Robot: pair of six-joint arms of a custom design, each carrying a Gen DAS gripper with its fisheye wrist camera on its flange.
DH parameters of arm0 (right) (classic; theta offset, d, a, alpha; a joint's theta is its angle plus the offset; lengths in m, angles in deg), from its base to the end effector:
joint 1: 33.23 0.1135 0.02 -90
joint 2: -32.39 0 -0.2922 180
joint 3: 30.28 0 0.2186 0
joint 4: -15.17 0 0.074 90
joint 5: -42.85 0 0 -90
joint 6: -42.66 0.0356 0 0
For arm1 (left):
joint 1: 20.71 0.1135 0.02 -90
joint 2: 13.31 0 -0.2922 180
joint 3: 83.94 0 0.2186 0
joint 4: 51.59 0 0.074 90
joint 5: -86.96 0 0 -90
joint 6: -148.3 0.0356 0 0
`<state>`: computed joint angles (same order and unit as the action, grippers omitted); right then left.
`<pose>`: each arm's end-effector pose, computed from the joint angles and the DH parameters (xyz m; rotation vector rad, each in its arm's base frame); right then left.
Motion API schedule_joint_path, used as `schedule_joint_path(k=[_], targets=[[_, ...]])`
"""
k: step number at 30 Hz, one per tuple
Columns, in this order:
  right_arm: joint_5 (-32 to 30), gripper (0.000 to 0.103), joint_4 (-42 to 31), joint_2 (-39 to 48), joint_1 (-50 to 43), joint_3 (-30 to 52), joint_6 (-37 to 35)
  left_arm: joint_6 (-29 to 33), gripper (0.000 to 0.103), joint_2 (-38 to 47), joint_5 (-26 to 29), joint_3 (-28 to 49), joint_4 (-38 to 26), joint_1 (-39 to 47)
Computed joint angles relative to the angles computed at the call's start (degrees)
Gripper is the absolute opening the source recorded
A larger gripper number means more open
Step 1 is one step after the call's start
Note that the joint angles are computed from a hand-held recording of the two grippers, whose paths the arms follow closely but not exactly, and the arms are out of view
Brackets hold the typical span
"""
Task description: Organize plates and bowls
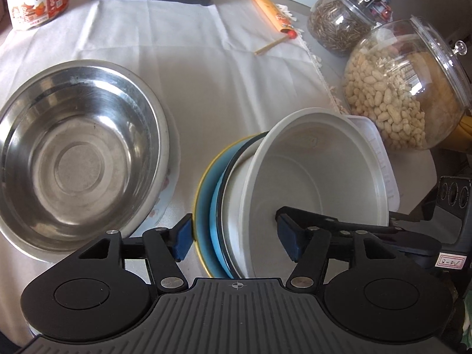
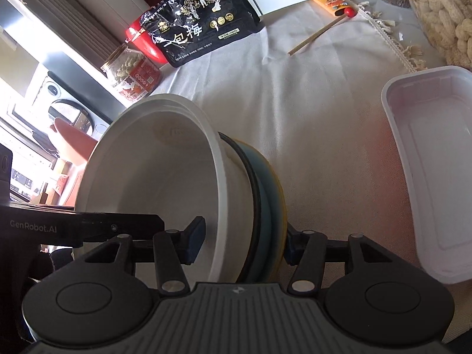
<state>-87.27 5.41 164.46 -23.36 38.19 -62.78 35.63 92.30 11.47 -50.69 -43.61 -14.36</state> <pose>0.3330 0.0812 0.0376 -0.7232 2.5709 0.9537 0.2115 0.0146 0.0888 -0.6016 2.6370 -0.4280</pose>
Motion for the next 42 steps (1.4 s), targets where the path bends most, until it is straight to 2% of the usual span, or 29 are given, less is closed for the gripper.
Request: schedule_joint_path(k=[5,7,13,23,29,37,42], targets=[[-3.0,0.054,-7.6,2.2,-1.1,5.0,0.5,-1.7,0.070,1.7,-5.4,2.9,-2.5,-5.0],[-3.2,0.054,-8.3,2.2,-1.1,5.1,0.3,-1.8,0.074,1.8,-6.3,3.9,-3.9,-5.9],[-3.1,0.054,-6.8,1.8,-1.3,3.7,1.3,-3.3,0.073,1.8,-5.0,3.4,-3.1,-4.7],[0.5,0.055,-3.9,-1.2,0.2,-0.4,2.5,-2.4,0.073,-0.8,-3.3,0.6,-3.4,-4.1],[0.4,0.056,-5.7,-2.5,0.3,-1.0,0.2,-1.0,0.073,-1.6,-2.4,-0.9,-3.0,-3.7],[0.4,0.058,-7.0,-0.5,0.5,1.4,1.5,0.0,0.074,0.2,-1.4,0.9,-3.2,-2.5],[0.5,0.057,-9.7,-0.2,0.6,2.9,1.8,-0.2,0.074,1.8,-0.1,0.4,-0.8,-1.9]])
